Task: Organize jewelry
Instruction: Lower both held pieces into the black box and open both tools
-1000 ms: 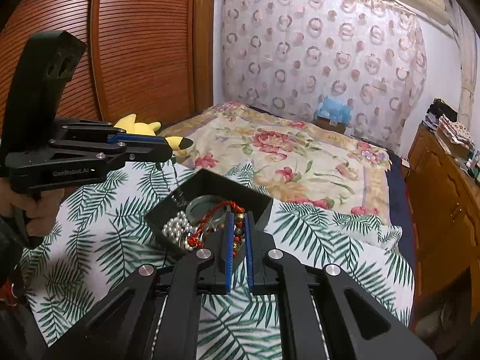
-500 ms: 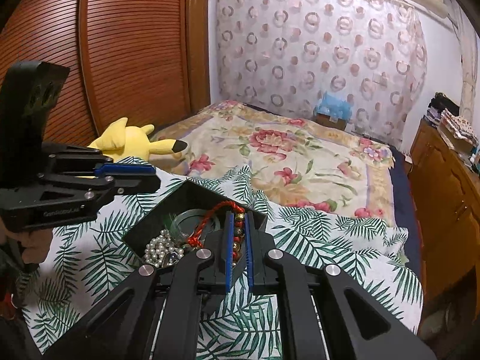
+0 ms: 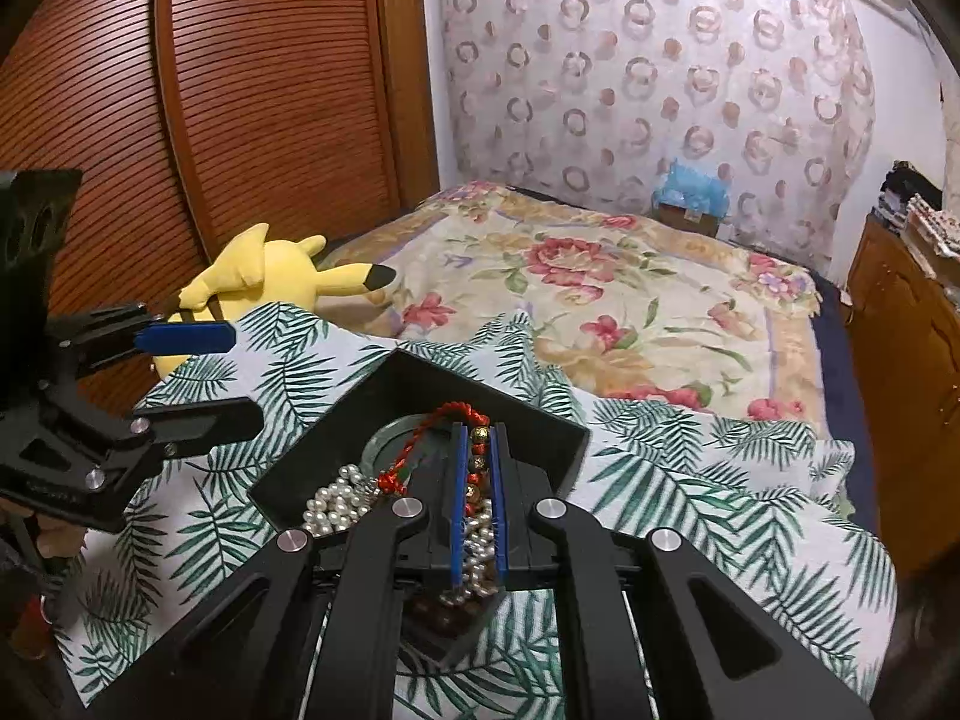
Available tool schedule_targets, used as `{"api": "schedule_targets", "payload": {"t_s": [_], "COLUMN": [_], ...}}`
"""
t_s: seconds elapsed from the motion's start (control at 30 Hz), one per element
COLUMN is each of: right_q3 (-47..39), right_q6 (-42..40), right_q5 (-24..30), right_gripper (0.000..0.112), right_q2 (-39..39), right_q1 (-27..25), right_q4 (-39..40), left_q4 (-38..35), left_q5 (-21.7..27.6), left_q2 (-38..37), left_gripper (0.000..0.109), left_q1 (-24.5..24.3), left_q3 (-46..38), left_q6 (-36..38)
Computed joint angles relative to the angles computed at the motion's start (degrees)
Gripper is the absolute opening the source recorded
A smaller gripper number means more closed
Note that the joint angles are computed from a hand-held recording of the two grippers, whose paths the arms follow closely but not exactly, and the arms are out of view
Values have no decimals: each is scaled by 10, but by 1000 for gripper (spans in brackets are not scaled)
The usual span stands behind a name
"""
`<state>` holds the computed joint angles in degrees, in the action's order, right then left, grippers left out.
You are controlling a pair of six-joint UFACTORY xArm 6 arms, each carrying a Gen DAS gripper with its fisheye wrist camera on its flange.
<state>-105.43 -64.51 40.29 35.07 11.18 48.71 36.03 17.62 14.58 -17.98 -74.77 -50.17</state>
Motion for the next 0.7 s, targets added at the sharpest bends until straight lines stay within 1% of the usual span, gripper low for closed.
{"api": "schedule_targets", "payload": {"t_s": [0.07, 0.1, 0.13, 0.17, 0.33, 0.43, 0.6, 0.7], "right_q3": [-6, -9, -9, -10, -17, -19, -13, 6], "right_q6": [5, 6, 7, 8, 9, 10, 16, 5], "right_q5": [6, 8, 10, 11, 19, 19, 6, -8], "right_gripper": [8, 8, 8, 8, 9, 9, 9, 9], "right_q2": [5, 7, 7, 8, 14, 17, 16, 4], "right_q1": [3, 4, 7, 8, 13, 15, 18, 16], "right_q4": [-1, 0, 0, 0, 2, 4, -4, 6], "left_q4": [7, 8, 15, 27, 40, 37, 29, 25], "left_q5": [9, 11, 16, 17, 15, 19, 15, 15], "left_q2": [-10, -13, -18, -23, -42, -48, -58, -63], "left_gripper": [76, 78, 82, 90, 91, 91, 93, 93], "left_q1": [2, 3, 4, 5, 9, 9, 12, 11], "left_q3": [13, 18, 25, 30, 59, 66, 87, 97], "left_q6": [-13, -14, -22, -35, -57, -57, -59, -58]}}
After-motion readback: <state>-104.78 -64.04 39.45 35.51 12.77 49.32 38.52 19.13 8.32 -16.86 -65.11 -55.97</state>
